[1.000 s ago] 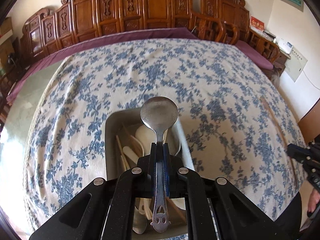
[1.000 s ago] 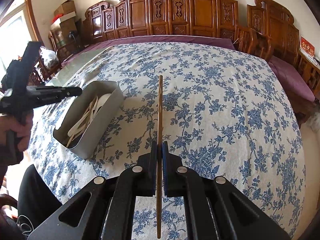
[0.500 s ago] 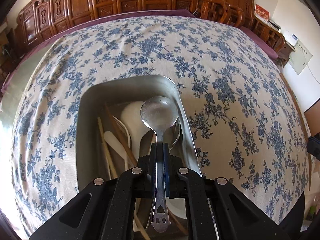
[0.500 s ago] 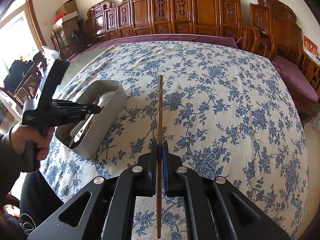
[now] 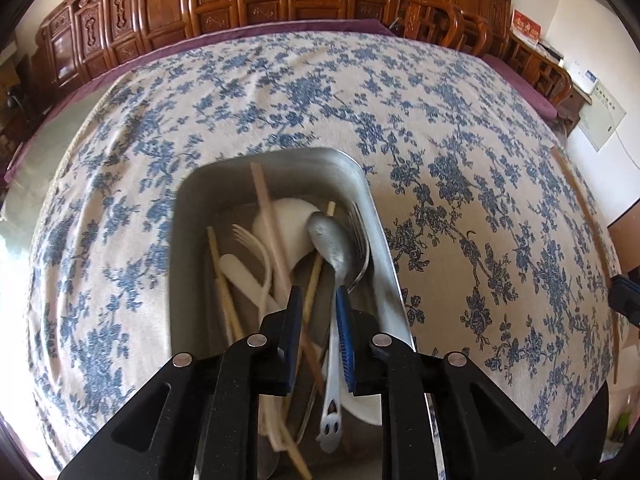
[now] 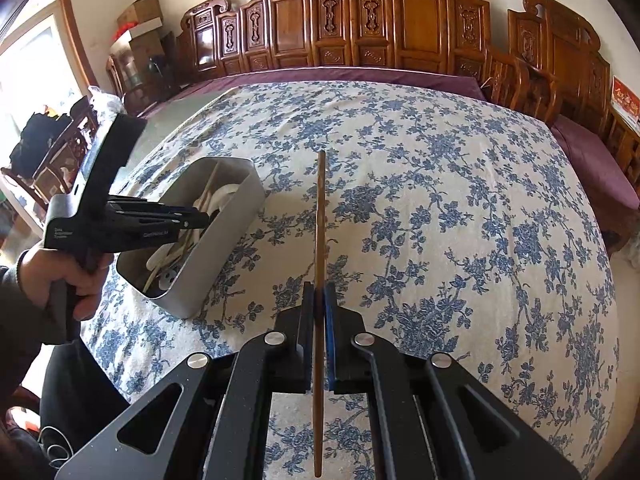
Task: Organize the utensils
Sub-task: 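Carry the metal spoon into the grey tray and open the left gripper, then lower the wooden chopstick into the grey tray and open the right gripper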
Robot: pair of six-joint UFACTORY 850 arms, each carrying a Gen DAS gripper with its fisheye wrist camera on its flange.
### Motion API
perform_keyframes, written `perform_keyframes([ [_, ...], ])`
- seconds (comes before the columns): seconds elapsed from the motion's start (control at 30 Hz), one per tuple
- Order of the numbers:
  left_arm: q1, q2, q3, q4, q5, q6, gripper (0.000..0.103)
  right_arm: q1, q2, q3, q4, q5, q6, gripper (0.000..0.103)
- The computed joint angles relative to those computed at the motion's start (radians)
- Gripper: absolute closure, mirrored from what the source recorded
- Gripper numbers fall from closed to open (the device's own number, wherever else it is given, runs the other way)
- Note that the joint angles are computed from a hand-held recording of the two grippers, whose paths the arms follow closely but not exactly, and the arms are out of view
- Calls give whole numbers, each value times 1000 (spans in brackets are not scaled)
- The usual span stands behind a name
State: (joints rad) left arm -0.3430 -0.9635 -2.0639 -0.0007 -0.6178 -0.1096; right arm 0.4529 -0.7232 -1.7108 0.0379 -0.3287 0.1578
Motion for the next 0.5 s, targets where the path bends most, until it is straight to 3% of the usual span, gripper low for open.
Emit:
perform_keyframes([
  [0.5,45,214,255,-19,171,19,86,58,-95,-177,51,-69,-73,97],
])
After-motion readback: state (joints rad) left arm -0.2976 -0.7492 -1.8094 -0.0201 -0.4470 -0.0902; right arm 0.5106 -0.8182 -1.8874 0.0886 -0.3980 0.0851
